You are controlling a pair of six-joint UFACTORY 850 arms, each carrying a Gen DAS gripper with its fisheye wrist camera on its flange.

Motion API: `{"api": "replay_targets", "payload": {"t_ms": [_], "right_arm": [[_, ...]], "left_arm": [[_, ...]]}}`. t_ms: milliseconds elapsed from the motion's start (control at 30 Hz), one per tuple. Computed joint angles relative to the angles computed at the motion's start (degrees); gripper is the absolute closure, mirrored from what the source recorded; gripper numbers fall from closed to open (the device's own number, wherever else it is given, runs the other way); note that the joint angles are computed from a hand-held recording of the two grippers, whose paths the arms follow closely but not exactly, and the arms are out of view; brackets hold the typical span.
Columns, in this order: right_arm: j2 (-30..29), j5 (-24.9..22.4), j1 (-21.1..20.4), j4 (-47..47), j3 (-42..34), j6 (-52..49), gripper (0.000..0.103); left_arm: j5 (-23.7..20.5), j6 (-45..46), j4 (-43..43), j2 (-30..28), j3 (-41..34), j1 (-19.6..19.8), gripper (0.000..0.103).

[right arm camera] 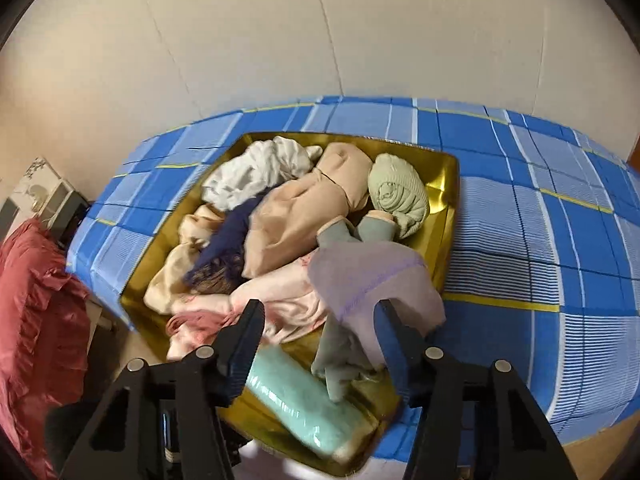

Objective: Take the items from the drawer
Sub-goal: 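Lower the grey striped sock into the gold tray and open the right tool, then withdraw the open right tool back toward the drawer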

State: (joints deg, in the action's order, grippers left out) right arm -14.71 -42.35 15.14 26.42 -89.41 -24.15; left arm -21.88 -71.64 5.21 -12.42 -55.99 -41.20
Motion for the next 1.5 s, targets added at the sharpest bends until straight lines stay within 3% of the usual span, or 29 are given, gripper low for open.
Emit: {"api": "replay_targets", "payload": {"t_ms": [67,200,333,500,767,900,1100,1500], "right_arm": [[-1.4,1.8,0.3,-3.3,-1.1,5.0,0.043],[-4.3,0.0,-1.5,-1.7,-3.0,9.5,0.043],[0.4,3.5,-2.7,8.5,2.3,-2.4,0.040],[7.8,9.9,-2.1,9.6,10.0,-9.2,0.029],[16.0,9.9,-4.4,20.9,20.6,-21.4,0.028],[19.5,9.9,-4.9,22.3,25.9,-25.4,0.024],[22.1,11.3,-4.2,16.9,32.9,-24.9,0.023],[17.7,14.6,-2.4,-5.3,37.4,-5.8,0.023]], "left_arm": [[0.7,-0.1,-0.5,0.2,0.3,0.1,0.058],[1.4,-1.8,0.7,0.7,0.7,0.0,0.058],[1.6,-3.9,2.6,0.8,0.7,-0.1,0.058],[1.7,-5.5,4.5,0.8,0.5,-0.3,0.058],[1.5,-10.4,10.2,2.1,1.4,-0.5,0.058],[0.9,-11.6,11.8,2.2,1.3,-0.7,0.058],[-0.8,-12.9,14.0,2.3,0.9,-1.4,0.058],[-3.0,-16.8,19.0,3.5,0.5,-3.2,0.058]]}}
